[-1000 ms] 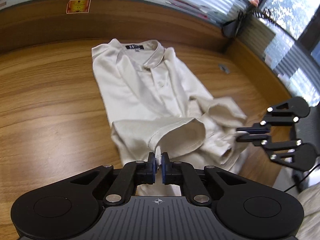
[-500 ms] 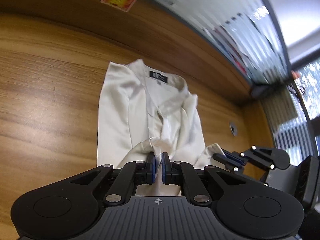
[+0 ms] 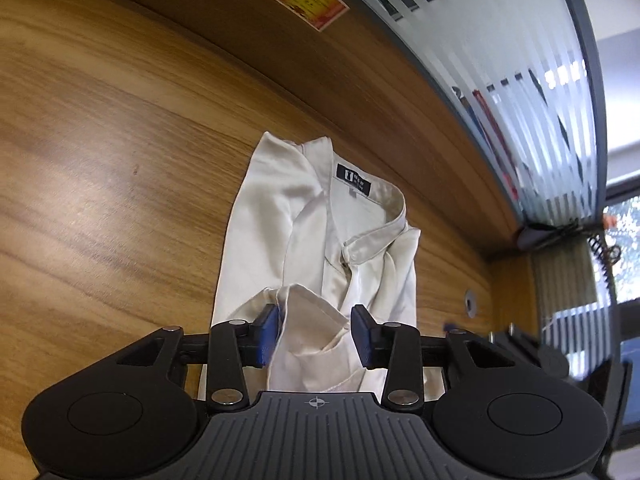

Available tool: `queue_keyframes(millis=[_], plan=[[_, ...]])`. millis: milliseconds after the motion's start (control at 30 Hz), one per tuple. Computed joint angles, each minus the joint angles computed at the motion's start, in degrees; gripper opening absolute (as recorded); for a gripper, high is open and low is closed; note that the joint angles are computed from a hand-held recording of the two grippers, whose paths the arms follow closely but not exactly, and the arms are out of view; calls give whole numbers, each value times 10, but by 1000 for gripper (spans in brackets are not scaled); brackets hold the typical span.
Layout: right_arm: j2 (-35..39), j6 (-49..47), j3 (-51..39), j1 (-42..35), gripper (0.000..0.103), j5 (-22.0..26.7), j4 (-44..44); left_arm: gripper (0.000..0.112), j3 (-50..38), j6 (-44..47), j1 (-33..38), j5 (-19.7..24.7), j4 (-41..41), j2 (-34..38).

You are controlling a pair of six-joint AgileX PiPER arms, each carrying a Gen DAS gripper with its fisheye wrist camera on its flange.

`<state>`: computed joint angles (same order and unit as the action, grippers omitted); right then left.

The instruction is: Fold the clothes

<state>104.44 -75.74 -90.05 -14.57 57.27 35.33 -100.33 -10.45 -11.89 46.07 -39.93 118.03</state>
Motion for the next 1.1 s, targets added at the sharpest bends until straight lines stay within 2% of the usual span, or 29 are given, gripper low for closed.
queue_keyframes(millis=[100,133,267,467,600,767,833,967,1100], plan=[[-42,-15,41,-12,49,45,32,51,32,19,9,-11,-31,-21],[-56,-30,59,-13,50,55,42,55,36,24,10,-9,-33,-25],[-107,-87,127,4,52,71,55,57,45,37,8,-1,-14,-47],[-135,-136,176,66,52,55,39,66,85,38,-6,-12,22,-100],[-125,-142,176,99,52,55,29,80,96,-1,-26,-6,82,-126],[-121,-174,178,138,52,45,-2,83,134,-22,-48,-15,116,-163],[-127,-196,187,153,52,31,-17,88,147,-23,-53,-13,128,-175],[-139,-251,200,172,52,-5,-48,91,178,8,-50,-6,117,-200],[-155,-312,214,181,52,-23,-65,97,209,51,-44,12,91,-223]])
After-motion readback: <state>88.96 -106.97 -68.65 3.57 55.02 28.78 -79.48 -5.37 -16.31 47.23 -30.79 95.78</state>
